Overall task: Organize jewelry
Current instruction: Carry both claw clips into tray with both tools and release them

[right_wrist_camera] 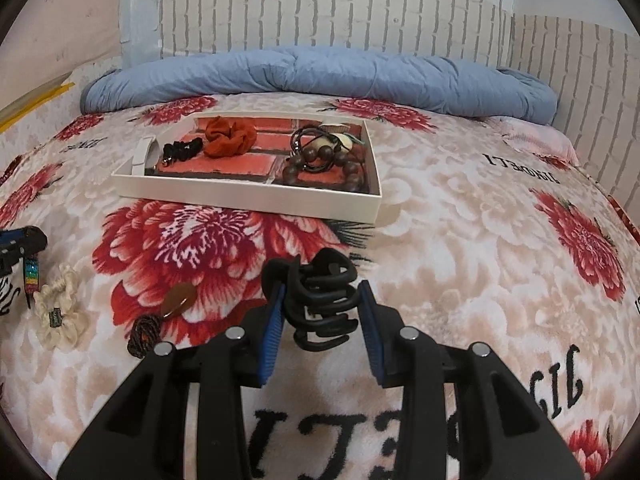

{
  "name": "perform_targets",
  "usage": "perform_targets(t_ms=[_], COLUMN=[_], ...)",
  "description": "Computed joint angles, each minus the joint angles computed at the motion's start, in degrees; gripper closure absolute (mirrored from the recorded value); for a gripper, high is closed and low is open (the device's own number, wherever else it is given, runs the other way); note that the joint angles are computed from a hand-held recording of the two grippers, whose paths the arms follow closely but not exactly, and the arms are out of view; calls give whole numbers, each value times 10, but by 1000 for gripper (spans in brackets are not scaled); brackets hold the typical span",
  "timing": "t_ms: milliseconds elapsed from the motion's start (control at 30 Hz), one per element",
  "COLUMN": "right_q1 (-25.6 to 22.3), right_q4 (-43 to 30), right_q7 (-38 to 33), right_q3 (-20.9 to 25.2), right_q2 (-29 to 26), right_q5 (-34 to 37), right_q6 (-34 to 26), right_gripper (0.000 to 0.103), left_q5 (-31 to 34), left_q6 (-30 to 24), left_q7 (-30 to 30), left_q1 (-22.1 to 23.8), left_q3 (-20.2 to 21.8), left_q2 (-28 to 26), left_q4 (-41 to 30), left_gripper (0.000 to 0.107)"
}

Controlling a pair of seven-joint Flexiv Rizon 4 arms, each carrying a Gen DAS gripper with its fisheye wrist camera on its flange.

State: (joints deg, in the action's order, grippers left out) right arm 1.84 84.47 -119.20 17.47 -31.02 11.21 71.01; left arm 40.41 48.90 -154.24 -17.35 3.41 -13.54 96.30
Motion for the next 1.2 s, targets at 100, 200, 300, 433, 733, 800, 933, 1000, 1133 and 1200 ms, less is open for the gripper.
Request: perform_targets(t_ms=[100, 200, 300, 433, 733, 800, 933, 1000, 1133, 1200], right_q1=[0, 0, 0, 1, 20, 28, 50, 63, 87, 104], right_q4=[3, 7, 7, -2, -126, -160, -242, -271, -360, -395], right_q7=[-4, -7, -6, -5, 18, 26, 53, 62, 87, 103], right_q3=[2, 2, 2, 2, -5, -7, -13, -20, -31, -48], right_q2=[1, 3, 3, 1, -44, -61, -105, -124, -179, -208], right_q5=[1, 1, 1, 0, -7, -11, -18, -25, -37, -50], right_q6=[2, 6, 7, 0, -29, -40, -74, -81, -125, -128], right_gripper=[67, 67, 67, 67, 67, 67, 67, 67, 67, 67], left_q5=[14, 8, 14, 15, -26, -38, -81, -101, -144, -165], left_q6=[0, 5, 10, 14, 26, 26, 43, 46, 53, 63], left_q7=[-11, -13, -21, -18, 51, 71, 120, 143, 197, 219], left_q1=[-4, 0, 0, 5, 20, 17, 26, 26, 36, 41], left_q3=[1, 0, 1, -1, 2, 8, 16, 20, 27, 30], left_q2=[4, 5, 9, 12, -51, -73, -133, -161, -221, -244], left_q4=[-2, 1, 3, -6, -124, -159, -236, -270, -337, -357], left_gripper=[77, 77, 77, 77, 77, 77, 77, 77, 77, 77])
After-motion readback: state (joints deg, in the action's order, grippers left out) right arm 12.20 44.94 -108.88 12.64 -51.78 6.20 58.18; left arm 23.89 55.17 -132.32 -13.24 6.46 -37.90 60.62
